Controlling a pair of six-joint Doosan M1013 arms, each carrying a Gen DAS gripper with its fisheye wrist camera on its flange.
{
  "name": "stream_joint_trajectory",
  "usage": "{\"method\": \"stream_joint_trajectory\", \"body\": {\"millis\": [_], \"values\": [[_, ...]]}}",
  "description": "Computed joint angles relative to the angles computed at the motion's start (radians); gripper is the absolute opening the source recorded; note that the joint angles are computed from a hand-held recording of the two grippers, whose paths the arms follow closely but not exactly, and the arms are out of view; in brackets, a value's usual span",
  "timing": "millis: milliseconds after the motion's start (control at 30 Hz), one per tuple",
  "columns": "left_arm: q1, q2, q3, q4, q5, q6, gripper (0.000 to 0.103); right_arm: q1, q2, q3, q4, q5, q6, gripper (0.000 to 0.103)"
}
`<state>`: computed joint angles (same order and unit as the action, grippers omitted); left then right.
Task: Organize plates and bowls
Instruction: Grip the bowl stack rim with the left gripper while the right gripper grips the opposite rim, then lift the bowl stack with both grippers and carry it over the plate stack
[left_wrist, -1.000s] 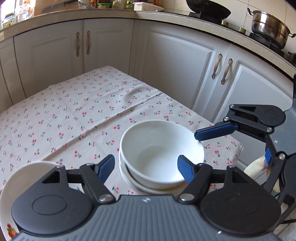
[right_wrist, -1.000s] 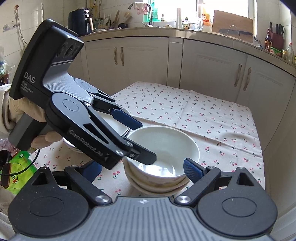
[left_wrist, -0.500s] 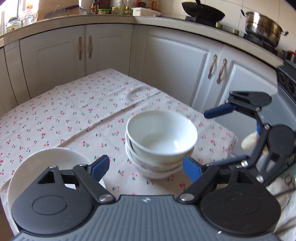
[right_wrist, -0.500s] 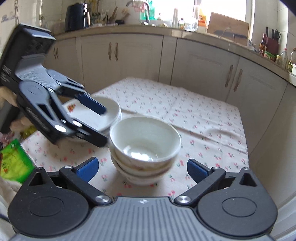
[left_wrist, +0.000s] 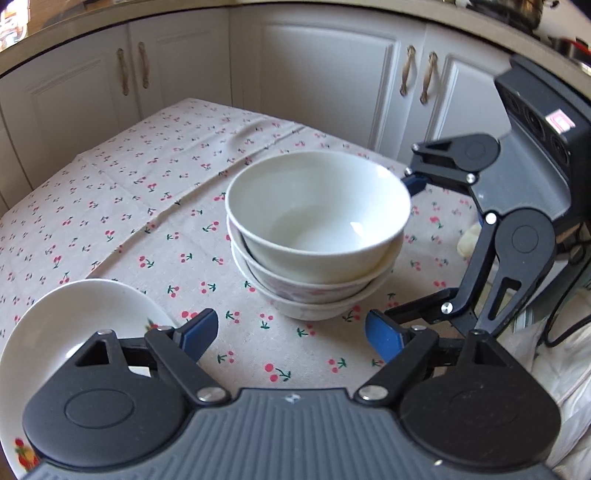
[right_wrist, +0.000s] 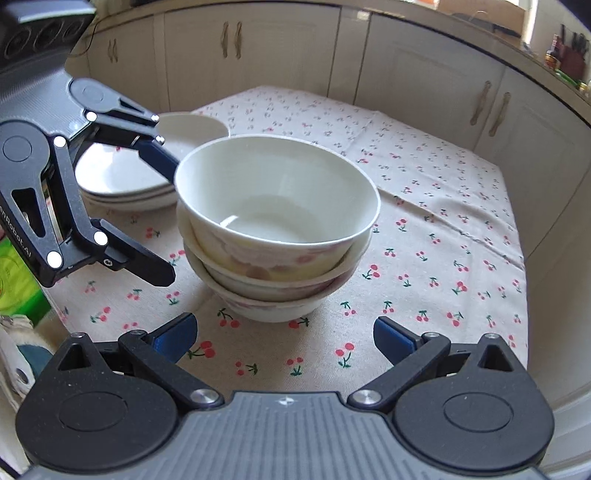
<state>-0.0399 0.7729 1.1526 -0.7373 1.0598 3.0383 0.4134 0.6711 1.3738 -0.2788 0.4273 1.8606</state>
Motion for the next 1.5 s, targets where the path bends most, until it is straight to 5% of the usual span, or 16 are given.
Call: {"method": "stream_joint_trajectory", "body": {"millis": [400, 867, 1200, 1500], "values": [[-0.026, 0.05, -0.078, 0.086, 0.045, 0.063, 0.087, -0.025, 0.037, -0.06, 0.188, 0.043, -0.244, 0.102], [-0.034, 0.117, -0.199, 0.117, 0.2, 0.115, 0.086, -0.054, 0.04, -0.094, 0.424, 0.1, -0.689, 0.096], [-0.028, 0.164, -0.283, 0.097, 0.32, 0.082, 0.083, -0.067, 0.045, -0.117, 0.505, 0.154, -0.785, 0.086], [-0.027, 0.155, -0.265, 0.09, 0.308, 0.087, 0.081, -0.066, 0.044, -0.117, 0.494, 0.163, -0.76, 0.085]]}}
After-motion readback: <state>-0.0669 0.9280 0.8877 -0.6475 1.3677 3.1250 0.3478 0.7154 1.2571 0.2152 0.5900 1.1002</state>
